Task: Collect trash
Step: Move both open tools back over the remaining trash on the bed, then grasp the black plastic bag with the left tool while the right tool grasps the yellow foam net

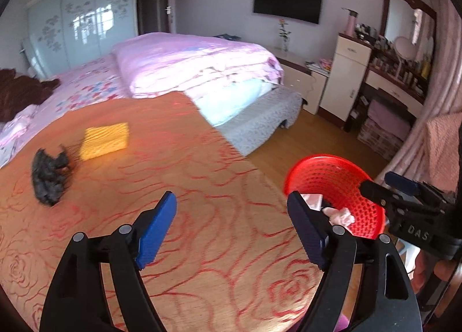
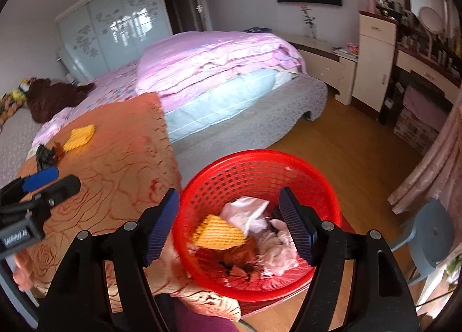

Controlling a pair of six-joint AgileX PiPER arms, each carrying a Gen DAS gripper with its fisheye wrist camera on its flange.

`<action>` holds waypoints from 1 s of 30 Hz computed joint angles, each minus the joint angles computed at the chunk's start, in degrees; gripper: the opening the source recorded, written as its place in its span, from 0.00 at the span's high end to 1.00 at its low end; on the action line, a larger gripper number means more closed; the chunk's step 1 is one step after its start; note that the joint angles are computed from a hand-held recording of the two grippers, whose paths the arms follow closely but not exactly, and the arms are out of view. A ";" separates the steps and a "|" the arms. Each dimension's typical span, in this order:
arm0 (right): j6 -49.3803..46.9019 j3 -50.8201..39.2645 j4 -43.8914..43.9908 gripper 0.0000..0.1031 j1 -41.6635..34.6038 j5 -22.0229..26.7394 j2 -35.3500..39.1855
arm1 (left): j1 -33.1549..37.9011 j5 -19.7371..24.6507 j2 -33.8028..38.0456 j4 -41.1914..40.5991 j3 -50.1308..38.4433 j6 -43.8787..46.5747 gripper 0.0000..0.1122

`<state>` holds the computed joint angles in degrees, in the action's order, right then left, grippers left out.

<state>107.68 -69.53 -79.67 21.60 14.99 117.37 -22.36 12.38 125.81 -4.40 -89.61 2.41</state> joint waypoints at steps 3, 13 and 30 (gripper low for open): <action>-3.28 -1.74 2.42 0.33 1.53 -0.10 1.04 | 2.24 -1.34 -1.11 2.89 2.11 -3.68 0.32; -21.65 -11.15 18.68 0.33 6.72 1.80 6.26 | 12.50 -1.44 -0.96 5.72 2.75 -8.95 0.32; -28.17 -16.04 24.42 0.32 8.72 2.44 9.21 | 22.90 15.95 15.41 2.67 -29.14 -5.76 0.29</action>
<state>79.52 -85.57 -55.26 30.32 17.43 126.58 0.53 28.33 141.22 -1.73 -118.75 -3.35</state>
